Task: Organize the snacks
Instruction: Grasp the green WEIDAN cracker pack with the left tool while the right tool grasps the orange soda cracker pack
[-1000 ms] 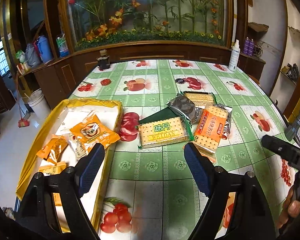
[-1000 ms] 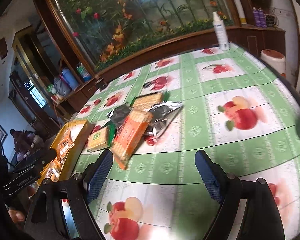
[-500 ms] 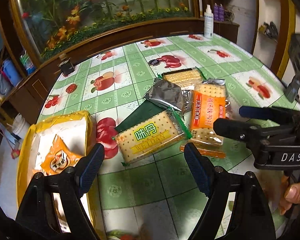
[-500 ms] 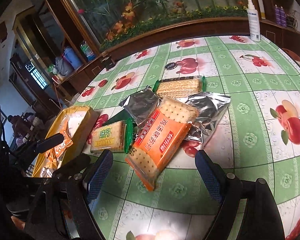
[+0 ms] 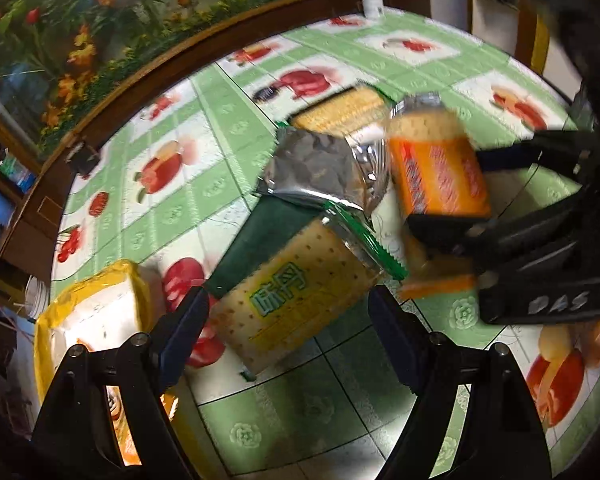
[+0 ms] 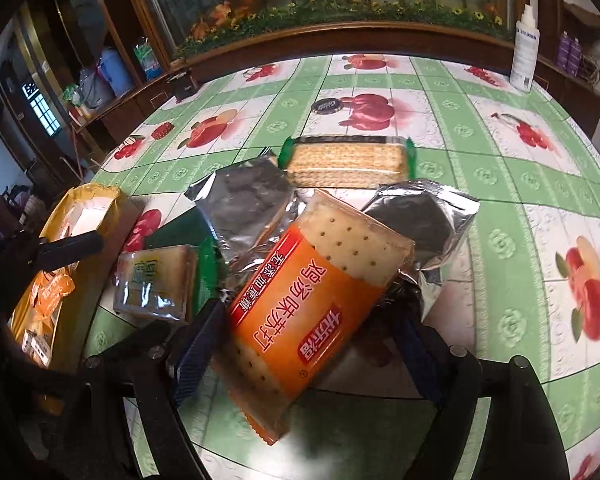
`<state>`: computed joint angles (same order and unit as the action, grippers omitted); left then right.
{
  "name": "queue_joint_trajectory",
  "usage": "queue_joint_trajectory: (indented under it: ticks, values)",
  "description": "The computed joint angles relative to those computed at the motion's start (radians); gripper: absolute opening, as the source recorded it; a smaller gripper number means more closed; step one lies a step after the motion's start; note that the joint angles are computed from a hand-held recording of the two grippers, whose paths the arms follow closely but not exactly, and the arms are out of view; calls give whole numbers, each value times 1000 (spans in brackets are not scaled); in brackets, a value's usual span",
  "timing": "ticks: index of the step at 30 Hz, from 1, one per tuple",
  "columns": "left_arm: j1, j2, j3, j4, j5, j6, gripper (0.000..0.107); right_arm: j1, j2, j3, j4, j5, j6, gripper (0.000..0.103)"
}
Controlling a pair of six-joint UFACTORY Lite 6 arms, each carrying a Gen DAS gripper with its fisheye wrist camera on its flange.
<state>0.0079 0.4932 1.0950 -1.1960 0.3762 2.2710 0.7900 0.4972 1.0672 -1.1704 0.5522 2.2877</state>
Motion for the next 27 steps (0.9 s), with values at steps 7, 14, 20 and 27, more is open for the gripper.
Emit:
queue_joint_trajectory:
  ticks: [7, 14, 20, 27]
  values:
    - [-34, -46, -76, 155, -17, -123, 85, 2, -185, -227, 9, 26, 19, 81]
    - [6, -173, -154, 311, 101, -308, 86, 24, -266, -337, -62, 7, 150, 83]
    - [-72, -75, -104, 263, -52, -334, 86, 0, -142, -219, -19, -1, 79, 83]
    - [-32, -55, -76, 297, 73, -355, 51, 22, -123, -209, 28, 70, 19, 56]
